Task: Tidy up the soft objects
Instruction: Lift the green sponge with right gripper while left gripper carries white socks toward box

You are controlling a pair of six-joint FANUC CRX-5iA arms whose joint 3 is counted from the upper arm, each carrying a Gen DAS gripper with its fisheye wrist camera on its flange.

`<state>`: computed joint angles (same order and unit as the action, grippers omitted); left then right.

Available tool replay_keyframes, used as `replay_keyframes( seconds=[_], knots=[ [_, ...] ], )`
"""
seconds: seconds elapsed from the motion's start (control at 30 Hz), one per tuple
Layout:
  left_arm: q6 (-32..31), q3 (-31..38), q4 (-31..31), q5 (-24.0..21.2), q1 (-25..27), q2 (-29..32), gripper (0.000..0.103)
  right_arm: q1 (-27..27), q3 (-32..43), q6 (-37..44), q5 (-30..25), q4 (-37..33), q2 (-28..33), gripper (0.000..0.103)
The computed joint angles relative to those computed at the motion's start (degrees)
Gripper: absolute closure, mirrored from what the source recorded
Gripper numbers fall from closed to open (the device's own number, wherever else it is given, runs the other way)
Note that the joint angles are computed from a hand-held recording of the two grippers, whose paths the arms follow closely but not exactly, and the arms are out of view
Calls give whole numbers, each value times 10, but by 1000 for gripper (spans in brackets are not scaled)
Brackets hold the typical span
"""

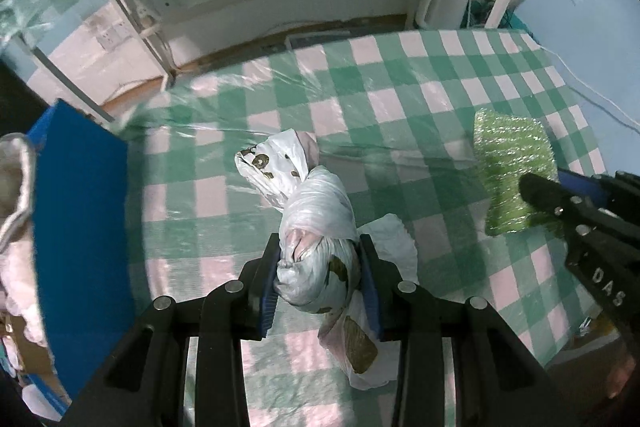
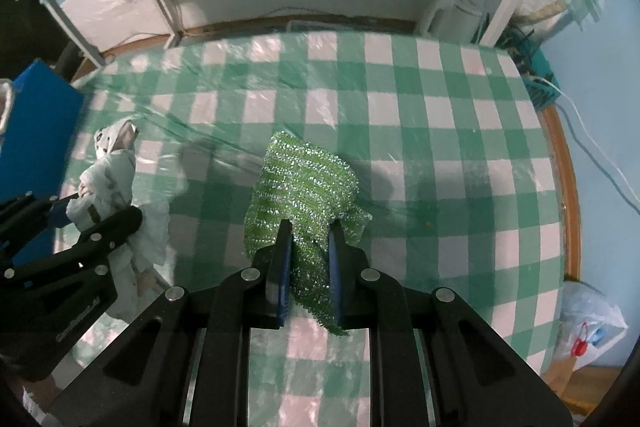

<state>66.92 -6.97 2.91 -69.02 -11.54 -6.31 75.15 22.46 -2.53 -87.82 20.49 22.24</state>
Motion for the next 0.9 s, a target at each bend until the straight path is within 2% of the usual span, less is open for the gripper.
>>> replay_keyframes(
  seconds=[0.57,0.9],
  knots=[
    [-61,-8,33,17,80,-70,67,22,118,59,-43,62,52,88],
    [-107,-15,72,22,134,-103,67,21,230,122,-64,85,112,88]
  ],
)
